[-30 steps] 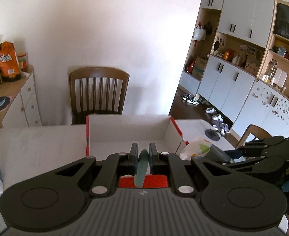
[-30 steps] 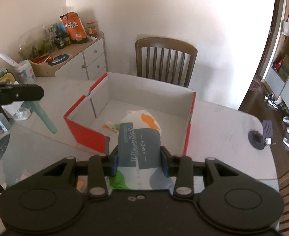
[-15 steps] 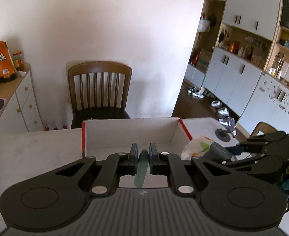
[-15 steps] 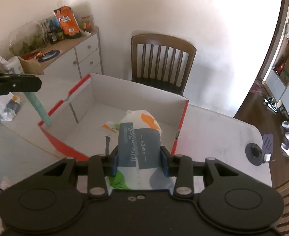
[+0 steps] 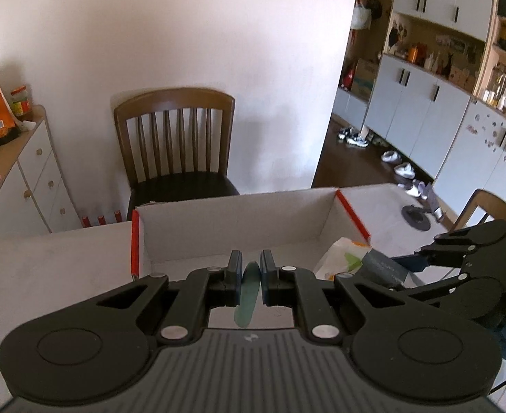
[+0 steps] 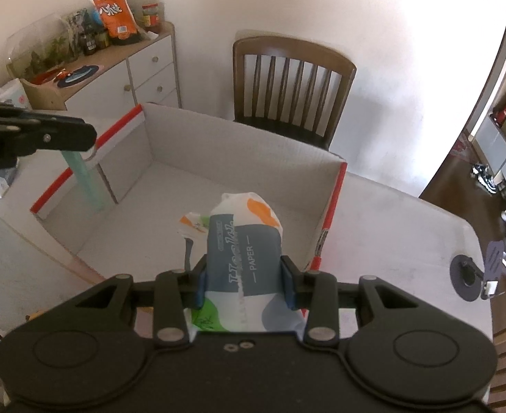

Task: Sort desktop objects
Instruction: 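Carry the green stick and white-green tissue pack over the red box, then open the left gripper dropping the stick while the right gripper releases the tissue pack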

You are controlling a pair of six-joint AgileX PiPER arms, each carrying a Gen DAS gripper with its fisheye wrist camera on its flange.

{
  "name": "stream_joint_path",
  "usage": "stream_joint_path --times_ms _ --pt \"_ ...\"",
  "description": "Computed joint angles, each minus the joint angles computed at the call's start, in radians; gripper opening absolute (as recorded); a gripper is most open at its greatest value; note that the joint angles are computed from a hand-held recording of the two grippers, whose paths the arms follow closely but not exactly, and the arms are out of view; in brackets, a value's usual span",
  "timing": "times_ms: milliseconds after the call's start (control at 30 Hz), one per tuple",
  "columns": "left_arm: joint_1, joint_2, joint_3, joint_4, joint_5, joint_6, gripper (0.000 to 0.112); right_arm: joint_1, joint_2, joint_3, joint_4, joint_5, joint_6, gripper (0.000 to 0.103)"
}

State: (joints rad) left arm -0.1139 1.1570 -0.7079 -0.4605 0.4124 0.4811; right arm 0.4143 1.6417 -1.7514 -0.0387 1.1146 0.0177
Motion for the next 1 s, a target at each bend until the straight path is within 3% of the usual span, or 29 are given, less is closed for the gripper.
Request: stream_joint_path --times_ms 233,467,700,1000 --pt "0.005 0.113 -0.028 -0.022 -0.033 0.041 0.009 0.010 0.060 -0.037 -0.010 -0.019 0.029 0.039" --pt "0.036 0.229 -0.073 -0.039 0.023 0.080 0.009 0.014 0.115 -0.055 -0.014 -0.022 0.025 0.039" --pt "-0.016 0.346 -0.169 0.241 0.113 -0.112 0.009 0.014 0.138 -0.047 -0.003 -0.028 -0.005 0.039" --pt "-0.054 0.419 -0.212 0.347 0.122 -0.228 0.009 0.038 0.149 -0.007 -0.030 -0.079 -0.022 0.040"
